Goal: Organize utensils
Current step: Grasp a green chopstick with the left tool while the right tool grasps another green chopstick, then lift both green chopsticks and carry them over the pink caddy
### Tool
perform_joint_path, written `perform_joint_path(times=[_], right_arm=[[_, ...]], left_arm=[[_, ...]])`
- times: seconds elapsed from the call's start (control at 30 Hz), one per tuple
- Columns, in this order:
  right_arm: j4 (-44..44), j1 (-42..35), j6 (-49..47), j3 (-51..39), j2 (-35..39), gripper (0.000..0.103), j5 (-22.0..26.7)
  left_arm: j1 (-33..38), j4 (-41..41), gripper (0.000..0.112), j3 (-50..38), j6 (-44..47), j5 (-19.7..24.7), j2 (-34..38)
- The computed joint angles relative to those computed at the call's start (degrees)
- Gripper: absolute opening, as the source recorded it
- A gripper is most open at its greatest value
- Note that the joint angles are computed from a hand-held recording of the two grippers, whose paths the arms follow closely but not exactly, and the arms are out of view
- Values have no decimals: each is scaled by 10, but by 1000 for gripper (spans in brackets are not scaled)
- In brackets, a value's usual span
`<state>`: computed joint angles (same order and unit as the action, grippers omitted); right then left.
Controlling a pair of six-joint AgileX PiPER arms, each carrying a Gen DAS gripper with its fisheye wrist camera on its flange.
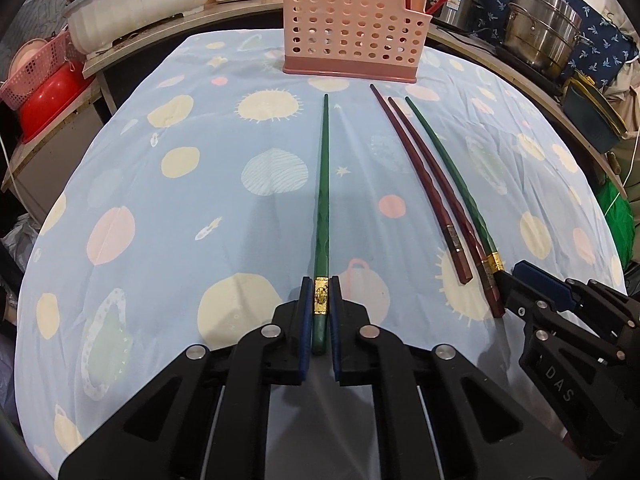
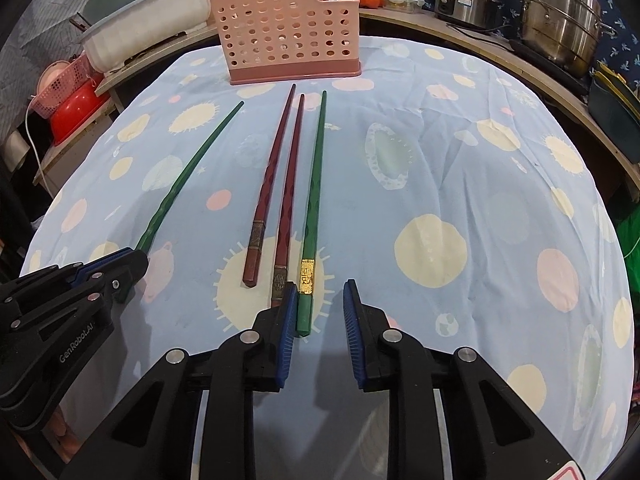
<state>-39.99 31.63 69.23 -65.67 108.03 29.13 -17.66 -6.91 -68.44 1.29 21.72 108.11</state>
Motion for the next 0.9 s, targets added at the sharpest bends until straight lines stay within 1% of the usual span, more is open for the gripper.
perform_joint_path(times=[0.03, 0.1, 0.2, 0.43, 0.5, 0.7, 0.9], right_arm=[[0, 0, 0, 0, 0, 22, 0], [0, 0, -1, -1, 0, 14, 1], [9, -4, -7, 3, -4, 7, -3], [0, -6, 10, 25, -23, 7, -9], [-4, -5, 15, 32, -31, 7, -10], [-19, -1, 33, 47, -61, 7, -8], [-56, 8, 60, 49, -107, 7, 15]], left_arm=[[0, 0, 8, 0, 1, -1, 0], [0, -3, 7, -1, 2, 1, 0], [5, -29, 7, 0, 27, 2, -1], [22, -112, 7, 17, 109, 3, -14], [26, -125, 7, 23, 122, 5, -19], [34, -134, 7, 42, 131, 4, -45], [40, -120, 7, 43, 120, 4, -87]])
